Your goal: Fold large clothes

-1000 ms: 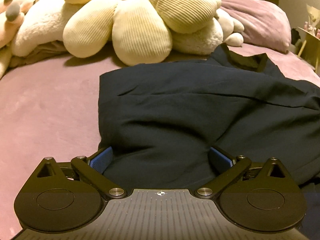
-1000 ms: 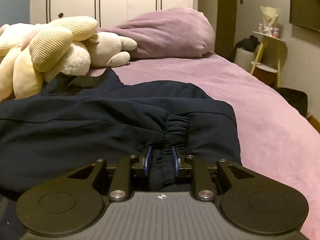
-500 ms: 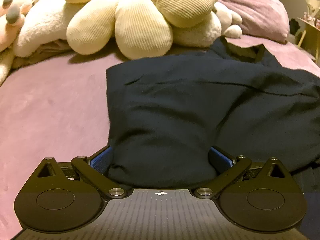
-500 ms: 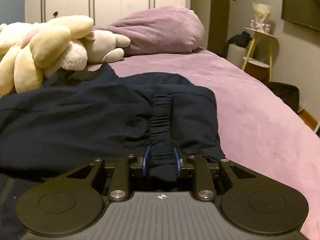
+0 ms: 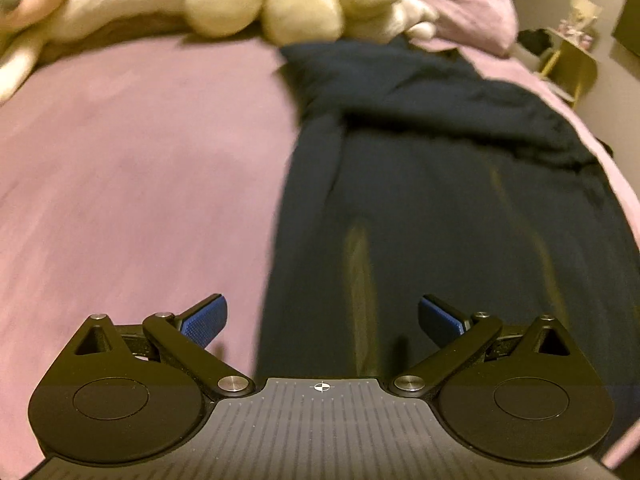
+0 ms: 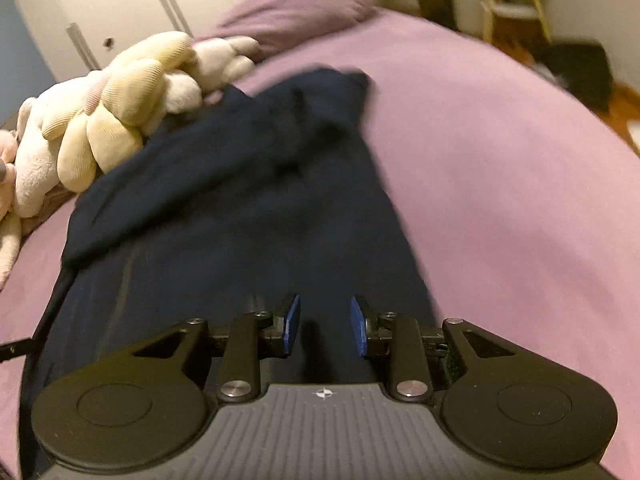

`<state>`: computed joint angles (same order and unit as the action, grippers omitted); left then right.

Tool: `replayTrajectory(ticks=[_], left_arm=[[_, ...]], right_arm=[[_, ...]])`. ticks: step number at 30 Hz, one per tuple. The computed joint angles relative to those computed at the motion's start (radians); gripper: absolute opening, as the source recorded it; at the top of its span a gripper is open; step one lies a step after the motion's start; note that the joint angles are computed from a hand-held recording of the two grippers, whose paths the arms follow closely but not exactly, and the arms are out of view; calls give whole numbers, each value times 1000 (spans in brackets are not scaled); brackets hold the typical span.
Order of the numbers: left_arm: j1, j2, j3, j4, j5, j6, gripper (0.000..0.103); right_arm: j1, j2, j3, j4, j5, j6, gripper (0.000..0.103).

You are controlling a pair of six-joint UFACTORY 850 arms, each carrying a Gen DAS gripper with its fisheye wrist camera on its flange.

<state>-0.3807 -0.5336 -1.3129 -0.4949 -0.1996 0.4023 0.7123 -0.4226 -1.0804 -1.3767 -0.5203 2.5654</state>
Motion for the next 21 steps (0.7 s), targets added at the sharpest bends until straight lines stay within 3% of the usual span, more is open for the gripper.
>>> replayTrajectory(ticks=[2, 6, 7, 11, 13, 18, 20, 21], left_arm=[[24, 60, 91, -92, -19, 28, 103], [53, 125, 198, -264, -32, 149, 103], [59, 135, 212, -296, -41, 182, 103], [80, 145, 241, -497, -84, 381, 103], [90, 135, 240, -508, -119, 378, 103], [116, 148, 267, -587, -164, 415, 86], [130, 143, 258, -602, -211, 420, 74], [134, 140, 252, -593, -228, 406, 74]], right_arm=[[65, 79, 104, -16, -17, 134, 30], [175, 166, 200, 42, -55, 212, 57], [195, 169, 201, 67, -84, 191, 60], [217, 183, 220, 112, -100, 160, 60], [211, 190, 240, 79, -70, 204, 60], [224, 199, 285, -21, -36, 353, 59], [231, 214, 316, -102, -32, 484, 53], [231, 221, 328, -126, -31, 531, 47]])
